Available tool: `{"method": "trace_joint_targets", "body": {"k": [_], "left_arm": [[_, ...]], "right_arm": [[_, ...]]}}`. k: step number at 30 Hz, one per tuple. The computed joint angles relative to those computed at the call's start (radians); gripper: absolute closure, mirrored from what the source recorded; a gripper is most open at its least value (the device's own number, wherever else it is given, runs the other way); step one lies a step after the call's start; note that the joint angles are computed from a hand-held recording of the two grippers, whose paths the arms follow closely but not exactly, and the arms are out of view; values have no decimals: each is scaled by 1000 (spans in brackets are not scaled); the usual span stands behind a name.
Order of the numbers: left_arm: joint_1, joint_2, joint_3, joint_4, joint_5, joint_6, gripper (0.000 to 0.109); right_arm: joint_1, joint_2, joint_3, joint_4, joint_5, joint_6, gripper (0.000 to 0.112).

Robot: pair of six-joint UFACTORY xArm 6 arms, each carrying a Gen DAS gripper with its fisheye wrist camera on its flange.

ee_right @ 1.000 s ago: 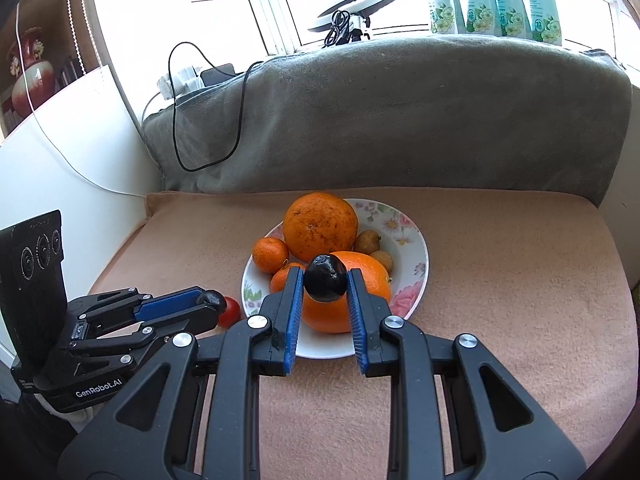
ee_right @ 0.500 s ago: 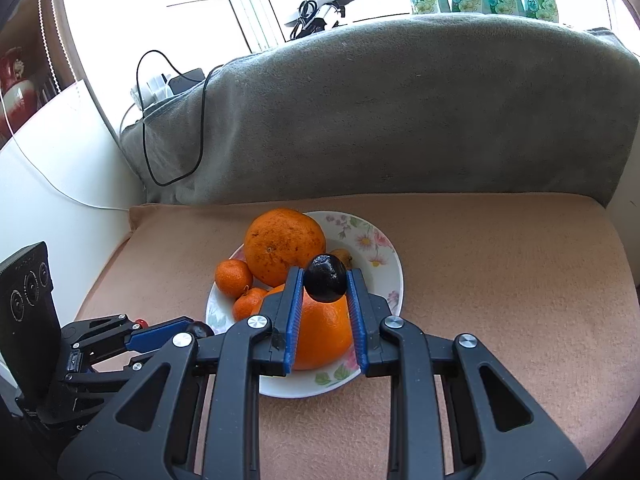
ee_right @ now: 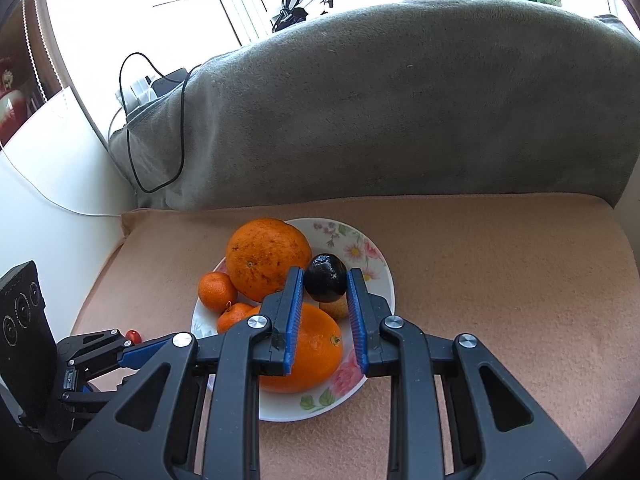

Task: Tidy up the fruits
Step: 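Carry the plums to the plate with both grippers, then open both grippers to drop the plums onto the plate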

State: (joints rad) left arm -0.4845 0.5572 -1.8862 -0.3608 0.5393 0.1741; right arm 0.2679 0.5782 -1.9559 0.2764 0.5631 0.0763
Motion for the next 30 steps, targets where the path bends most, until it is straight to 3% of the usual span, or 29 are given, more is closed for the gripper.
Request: {"method": "trace_joint_targets", "body": {"k": [16, 17, 21, 25, 27, 30], "left_arm": [[1, -5, 4, -15, -8, 19, 87], [1, -6, 6, -15, -12, 19, 86], [2, -13, 15, -21, -20, 27, 78], [1, -19, 21, -21, -26, 26, 69], [0, -21, 24, -23, -30, 27, 65], [-2, -23, 26, -2, -36, 10, 44]], "right_arm": [[3, 18, -27, 21, 15, -9, 89], [4, 19, -29, 19, 14, -8, 86], [8, 14, -21, 25, -8, -8, 55], [11, 10, -21, 22, -10, -13, 55], [12, 8, -20, 12, -13, -5, 47], [13, -3, -2, 0, -33, 9, 34]]}}
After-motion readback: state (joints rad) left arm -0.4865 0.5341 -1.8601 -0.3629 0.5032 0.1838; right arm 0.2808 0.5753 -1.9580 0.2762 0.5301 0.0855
